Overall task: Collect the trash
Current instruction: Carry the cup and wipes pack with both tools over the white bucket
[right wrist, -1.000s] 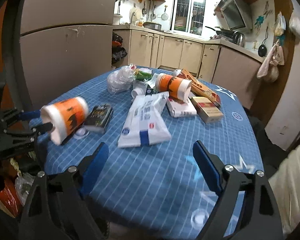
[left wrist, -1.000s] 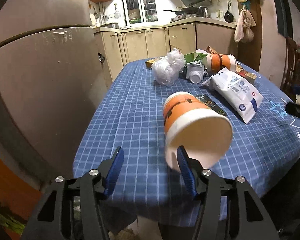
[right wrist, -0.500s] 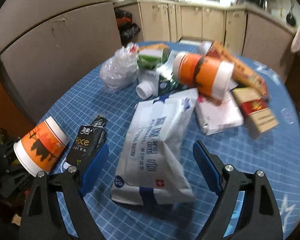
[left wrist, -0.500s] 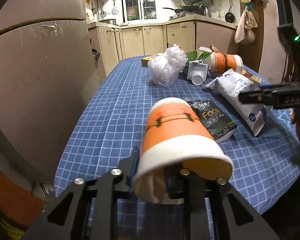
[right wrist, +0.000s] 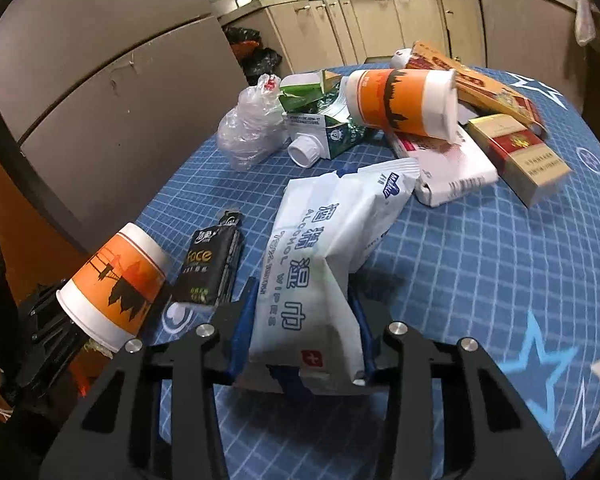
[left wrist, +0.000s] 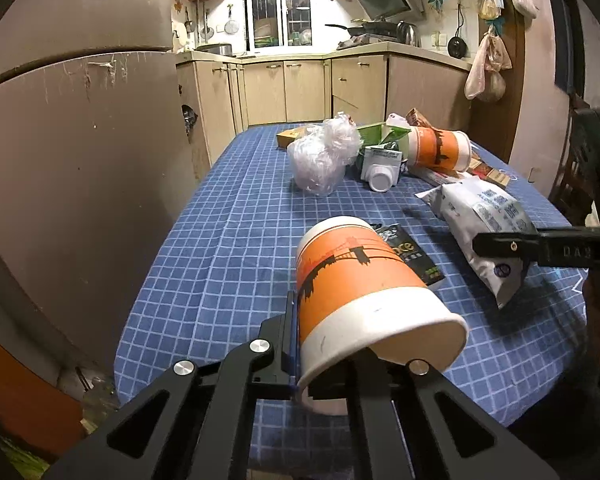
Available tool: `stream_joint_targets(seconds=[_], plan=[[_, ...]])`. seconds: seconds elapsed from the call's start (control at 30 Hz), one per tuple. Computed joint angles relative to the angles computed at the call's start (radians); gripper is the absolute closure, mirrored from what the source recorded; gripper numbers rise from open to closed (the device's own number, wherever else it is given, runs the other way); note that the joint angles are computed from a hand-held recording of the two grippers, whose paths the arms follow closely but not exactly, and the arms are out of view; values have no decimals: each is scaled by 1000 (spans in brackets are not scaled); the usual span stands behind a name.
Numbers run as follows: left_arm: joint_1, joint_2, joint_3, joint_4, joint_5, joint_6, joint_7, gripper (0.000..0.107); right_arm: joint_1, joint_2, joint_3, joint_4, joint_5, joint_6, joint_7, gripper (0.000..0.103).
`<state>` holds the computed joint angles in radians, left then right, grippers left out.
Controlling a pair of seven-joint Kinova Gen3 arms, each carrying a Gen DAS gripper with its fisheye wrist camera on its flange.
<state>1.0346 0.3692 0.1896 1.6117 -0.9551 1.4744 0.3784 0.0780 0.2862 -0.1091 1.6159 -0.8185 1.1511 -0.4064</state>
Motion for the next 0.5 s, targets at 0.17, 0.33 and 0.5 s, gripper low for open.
stream_joint_targets(seconds=[0.17,0.33,0.5], plan=[[0,5,1,-42,36,31,-15,103,30,-31,11,35,-29,9,48,63],[23,27,-6,-120,39,110,-52,103,42,-77,29,77,-73,10,115,63],[54,67,-28,-226,32,209,-117,103,48,-117,56,118,-104,14,181,63]])
